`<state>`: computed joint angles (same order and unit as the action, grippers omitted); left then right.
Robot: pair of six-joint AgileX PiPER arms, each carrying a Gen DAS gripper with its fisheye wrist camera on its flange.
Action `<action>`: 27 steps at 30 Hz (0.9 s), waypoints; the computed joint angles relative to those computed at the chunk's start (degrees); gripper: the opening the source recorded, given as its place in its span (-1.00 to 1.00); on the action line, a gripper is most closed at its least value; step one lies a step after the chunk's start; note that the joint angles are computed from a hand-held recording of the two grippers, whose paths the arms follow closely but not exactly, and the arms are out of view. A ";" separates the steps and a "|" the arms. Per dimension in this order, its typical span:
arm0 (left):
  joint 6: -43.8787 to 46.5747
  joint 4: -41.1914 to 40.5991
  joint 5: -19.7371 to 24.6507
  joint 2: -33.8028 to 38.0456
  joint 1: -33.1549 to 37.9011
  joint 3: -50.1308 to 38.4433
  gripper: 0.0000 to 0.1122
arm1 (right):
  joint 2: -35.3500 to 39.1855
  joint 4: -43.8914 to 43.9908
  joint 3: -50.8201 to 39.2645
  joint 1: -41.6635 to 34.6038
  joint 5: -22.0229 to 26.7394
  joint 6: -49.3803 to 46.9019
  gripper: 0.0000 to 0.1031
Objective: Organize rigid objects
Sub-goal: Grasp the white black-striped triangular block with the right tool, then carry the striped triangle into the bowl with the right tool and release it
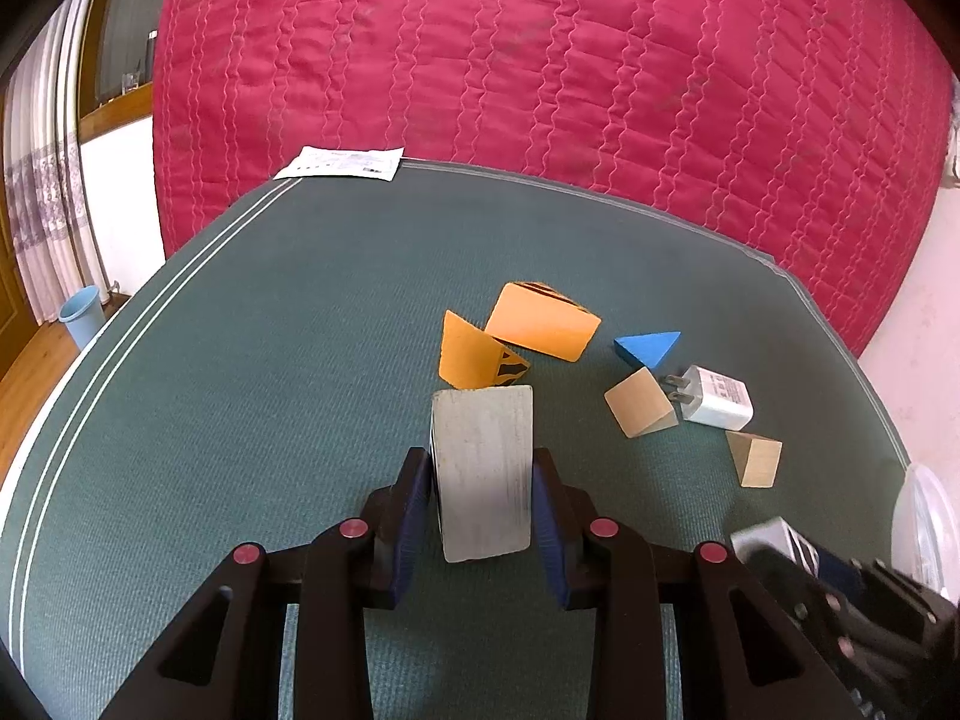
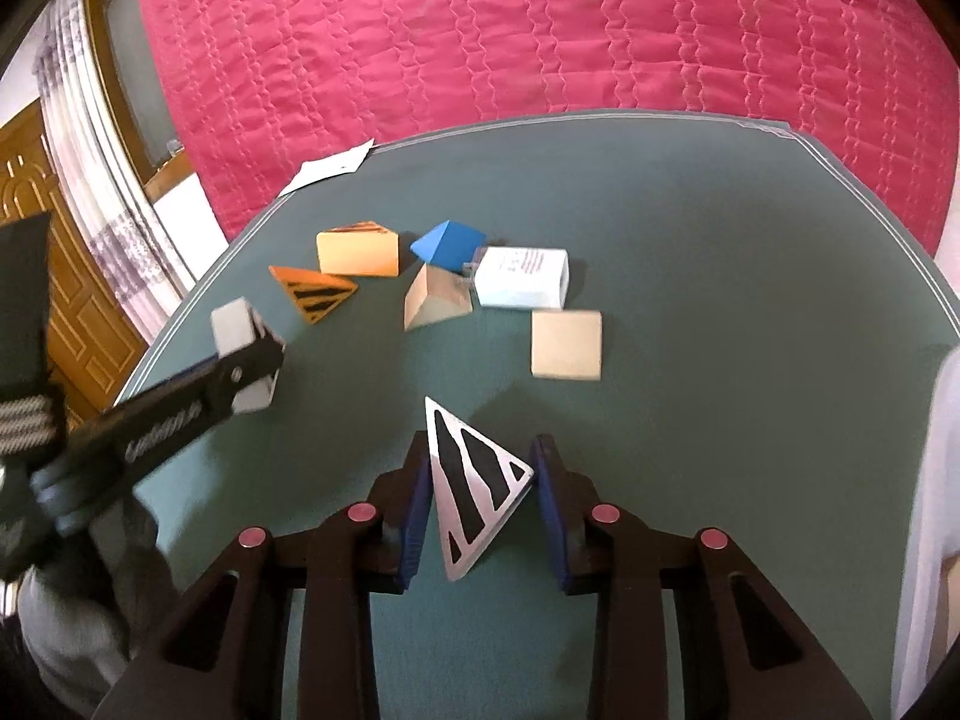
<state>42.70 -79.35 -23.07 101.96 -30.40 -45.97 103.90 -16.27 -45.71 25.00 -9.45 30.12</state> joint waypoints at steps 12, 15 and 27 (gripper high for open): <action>0.05 0.65 -0.86 -0.09 -0.35 0.06 -0.38 | -8.65 0.11 9.45 -0.09 -2.92 -0.36 -0.40; -0.15 1.12 -0.93 -0.21 -0.26 0.16 -0.38 | -10.13 0.16 10.92 0.08 -3.19 -0.17 -0.40; -2.03 4.13 -0.86 -0.62 -1.02 0.76 -0.38 | -22.17 4.61 18.68 -3.75 -2.44 -4.17 -0.40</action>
